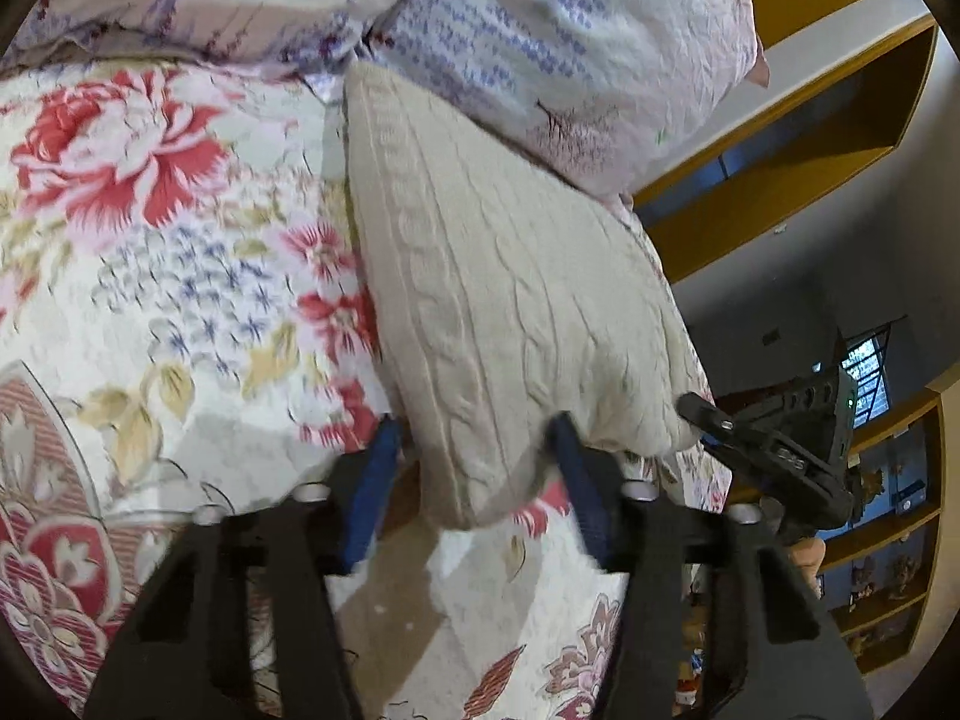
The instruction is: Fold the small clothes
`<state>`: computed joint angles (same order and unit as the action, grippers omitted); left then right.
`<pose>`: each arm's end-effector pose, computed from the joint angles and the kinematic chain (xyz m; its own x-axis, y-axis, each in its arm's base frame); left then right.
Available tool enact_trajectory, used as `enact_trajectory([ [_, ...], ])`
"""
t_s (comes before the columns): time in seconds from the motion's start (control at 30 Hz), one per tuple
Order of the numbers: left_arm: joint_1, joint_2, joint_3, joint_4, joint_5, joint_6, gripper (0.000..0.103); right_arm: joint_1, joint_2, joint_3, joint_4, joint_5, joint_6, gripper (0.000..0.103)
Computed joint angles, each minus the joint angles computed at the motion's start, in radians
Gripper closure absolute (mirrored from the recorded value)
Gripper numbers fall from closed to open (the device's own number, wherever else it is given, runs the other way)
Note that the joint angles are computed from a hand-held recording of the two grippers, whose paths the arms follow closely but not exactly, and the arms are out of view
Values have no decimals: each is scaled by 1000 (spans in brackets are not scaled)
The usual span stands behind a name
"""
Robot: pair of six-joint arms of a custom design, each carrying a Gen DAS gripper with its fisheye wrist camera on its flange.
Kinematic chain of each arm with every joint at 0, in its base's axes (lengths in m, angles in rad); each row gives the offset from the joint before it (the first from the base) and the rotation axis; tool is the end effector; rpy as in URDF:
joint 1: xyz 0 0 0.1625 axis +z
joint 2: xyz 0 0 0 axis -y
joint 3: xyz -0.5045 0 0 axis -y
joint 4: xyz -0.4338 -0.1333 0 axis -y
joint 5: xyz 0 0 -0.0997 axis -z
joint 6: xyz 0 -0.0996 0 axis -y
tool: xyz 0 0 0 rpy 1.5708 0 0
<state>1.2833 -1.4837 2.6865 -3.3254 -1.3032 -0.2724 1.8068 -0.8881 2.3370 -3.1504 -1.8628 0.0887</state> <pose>0.0580 -0.3667 0.2308 -0.9935 -0.0844 -0.0758 -0.0268 0.8243 -0.5655 0.2145 -0.4445 0.0418 -0.9567 -0.1013 0.2727 -0.1477 0.9768 -0.1551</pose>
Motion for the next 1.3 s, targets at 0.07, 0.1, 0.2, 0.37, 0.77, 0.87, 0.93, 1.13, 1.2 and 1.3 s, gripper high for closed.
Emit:
enact_trajectory([
  [0.07, -13, 3, 6, -4, 19, 4, 80, 16, 3, 6, -56, -19, -34, 93],
  [0.1, -21, 1, 11, -10, 28, 11, 84, 20, 0, 11, -87, -15, -47, 94],
  [0.2, -33, -14, 28, -20, 31, 11, 87, 54, -5, 19, -181, -65, -94, 94],
  [0.37, -64, -7, 65, -46, 63, 19, 89, 45, 43, 2, -102, -227, -74, 95],
  [0.77, 2, -37, 5, -35, -10, -16, 43, -47, -4, -15, -118, 16, 17, 64],
  [0.87, 6, -16, -21, -54, 27, -21, 38, -64, 36, -60, -103, 34, 40, 64],
  [0.93, 6, 9, -42, -60, 56, -28, 34, -77, 60, -84, -84, 48, 56, 64],
  [1.13, -16, 69, -84, -54, 146, -15, 27, -38, 131, -117, -148, -36, -17, 93],
  [1.2, -21, 83, -92, -56, 153, -9, 26, -26, 144, -116, -203, -96, -26, 94],
  [1.3, -29, 99, -98, -58, 169, 5, 26, -35, 168, -126, -169, -168, 6, 94],
])
